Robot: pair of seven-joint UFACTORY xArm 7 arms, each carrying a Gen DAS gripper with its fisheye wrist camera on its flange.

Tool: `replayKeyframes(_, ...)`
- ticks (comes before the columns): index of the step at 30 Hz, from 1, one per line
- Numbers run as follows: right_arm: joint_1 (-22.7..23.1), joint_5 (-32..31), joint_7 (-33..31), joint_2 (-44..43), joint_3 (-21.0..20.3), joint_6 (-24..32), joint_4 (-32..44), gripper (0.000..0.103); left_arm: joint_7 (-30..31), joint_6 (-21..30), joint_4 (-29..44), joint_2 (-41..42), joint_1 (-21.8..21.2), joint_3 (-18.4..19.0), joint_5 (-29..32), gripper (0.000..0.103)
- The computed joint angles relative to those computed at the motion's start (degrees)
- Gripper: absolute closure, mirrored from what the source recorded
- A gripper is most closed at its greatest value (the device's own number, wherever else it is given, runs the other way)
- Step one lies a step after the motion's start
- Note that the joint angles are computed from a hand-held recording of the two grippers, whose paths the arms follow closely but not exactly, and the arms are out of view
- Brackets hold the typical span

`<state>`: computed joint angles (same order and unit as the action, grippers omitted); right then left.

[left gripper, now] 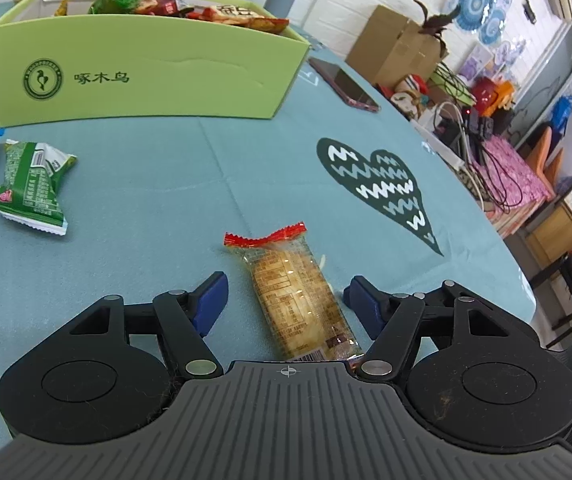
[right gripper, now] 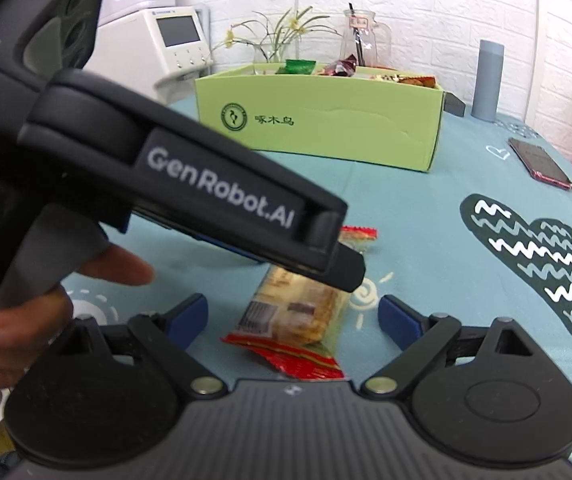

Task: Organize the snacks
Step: 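Carry the bread bar into the green box and open the left gripper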

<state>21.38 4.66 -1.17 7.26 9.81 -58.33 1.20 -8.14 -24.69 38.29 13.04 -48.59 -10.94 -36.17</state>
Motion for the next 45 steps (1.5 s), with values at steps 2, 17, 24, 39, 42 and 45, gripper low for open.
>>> replayKeyframes(2,0.1,-0.6,0.5,-0.6,0.2,-0.3,-0.5,0.027,1.0,0.3,0.1,0.2,-0.3,0.2,0.0,0.084)
replayKeyframes(17,-3.0,-17.9,0.2,-3.2,-0.5,14.4,21.4,0.038,5.2,-5.4,-4.7,-12.2,12.6,-0.3,-1.9,0.083)
replayKeyframes(24,-5.5,-25.7,3.9,12.2,0.9,26.3,49.5,0.038,10.0,-1.9,8.3,-4.4,22.9,2.8,3.4,0.081)
replayKeyframes(39,-7.5,-23.4,2.6,21.0,5.2,33.9,59.5,0.027,-2.8,2.0,15.8,5.1,26.2,6.3,18.9,0.063)
replayKeyframes(42,-6.2,-21.6,1.9,21.0,3.8,32.3,59.3,0.013,-2.3,-1.6,14.3,4.1,23.7,8.0,16.8,0.038)
replayKeyframes(45,-7.0,-22.2,2.6,20.2,4.2,30.5,58.3,0.008,2.8,-3.6,12.5,1.5,19.9,9.7,10.8,0.033)
